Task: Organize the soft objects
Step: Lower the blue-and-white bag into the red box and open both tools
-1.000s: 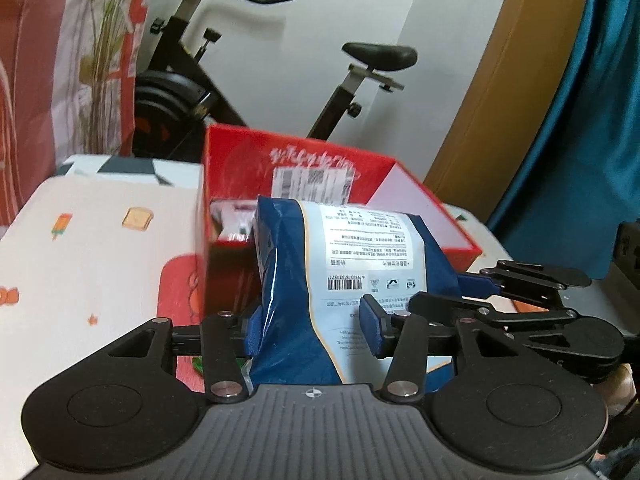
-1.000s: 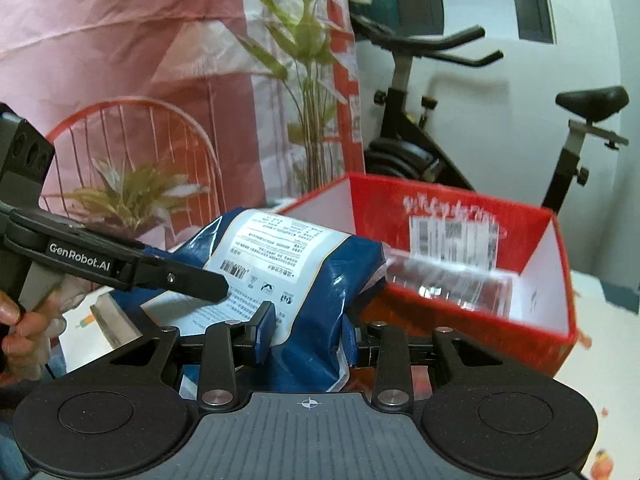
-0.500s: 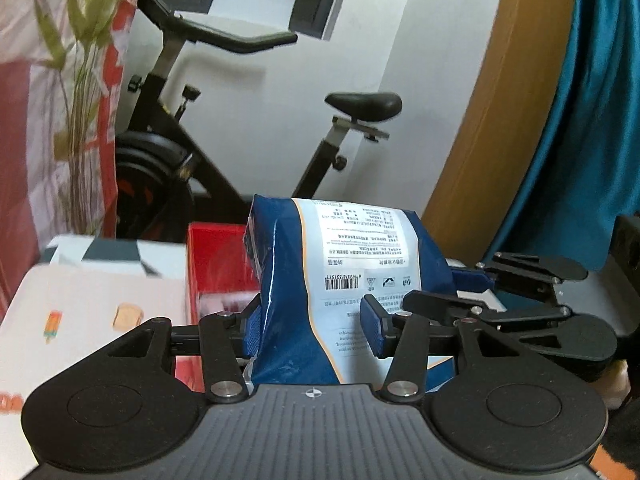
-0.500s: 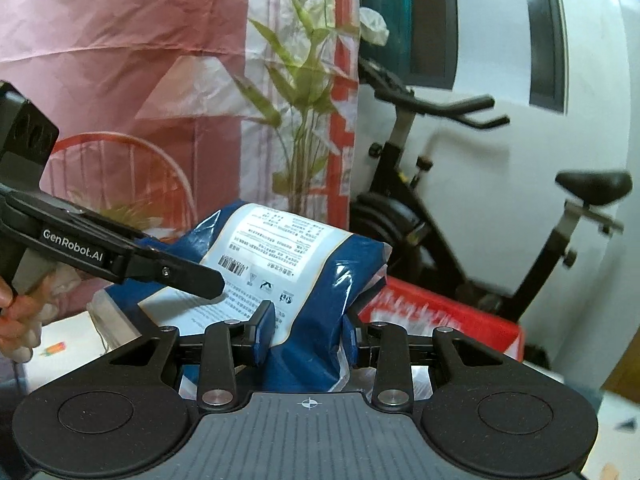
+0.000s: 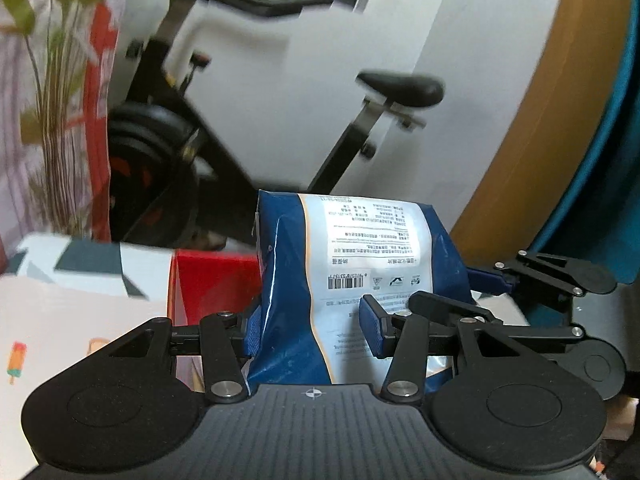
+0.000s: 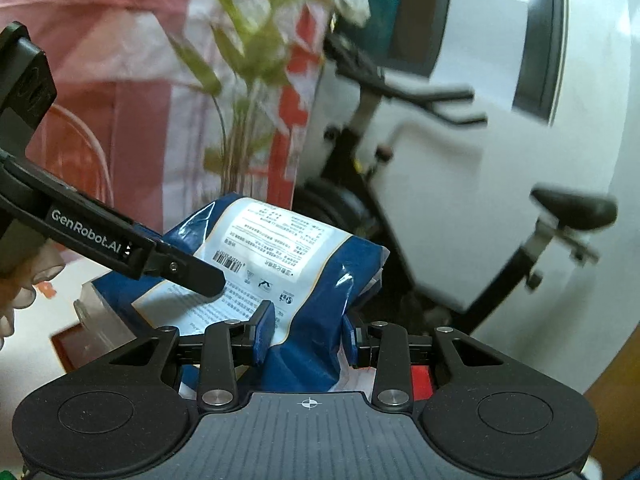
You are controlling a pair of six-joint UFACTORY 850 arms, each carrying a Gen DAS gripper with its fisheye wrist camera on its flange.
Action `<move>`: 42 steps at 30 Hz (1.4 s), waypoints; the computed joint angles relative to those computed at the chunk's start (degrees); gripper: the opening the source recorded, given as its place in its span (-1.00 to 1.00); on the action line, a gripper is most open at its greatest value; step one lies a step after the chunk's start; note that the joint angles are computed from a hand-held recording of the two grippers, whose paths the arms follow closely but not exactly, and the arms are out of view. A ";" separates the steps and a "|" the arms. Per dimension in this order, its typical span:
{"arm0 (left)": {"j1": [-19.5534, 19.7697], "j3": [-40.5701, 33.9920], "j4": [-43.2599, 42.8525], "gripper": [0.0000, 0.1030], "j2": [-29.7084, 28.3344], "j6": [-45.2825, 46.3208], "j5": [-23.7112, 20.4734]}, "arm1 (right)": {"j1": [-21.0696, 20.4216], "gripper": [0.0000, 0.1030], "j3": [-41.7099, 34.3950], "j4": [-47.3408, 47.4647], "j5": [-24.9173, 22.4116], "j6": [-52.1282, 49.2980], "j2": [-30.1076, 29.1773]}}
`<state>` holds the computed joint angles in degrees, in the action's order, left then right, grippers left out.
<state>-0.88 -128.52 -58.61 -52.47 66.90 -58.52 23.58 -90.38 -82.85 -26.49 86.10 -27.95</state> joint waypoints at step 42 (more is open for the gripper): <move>-0.47 6.89 6.71 0.31 4.48 5.16 5.72 | -3.42 0.08 -12.49 49.96 -11.54 -31.48 -8.70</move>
<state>-1.34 -121.63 -51.90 -47.99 72.06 -52.81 20.15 -102.87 -32.89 -38.03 54.63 -36.65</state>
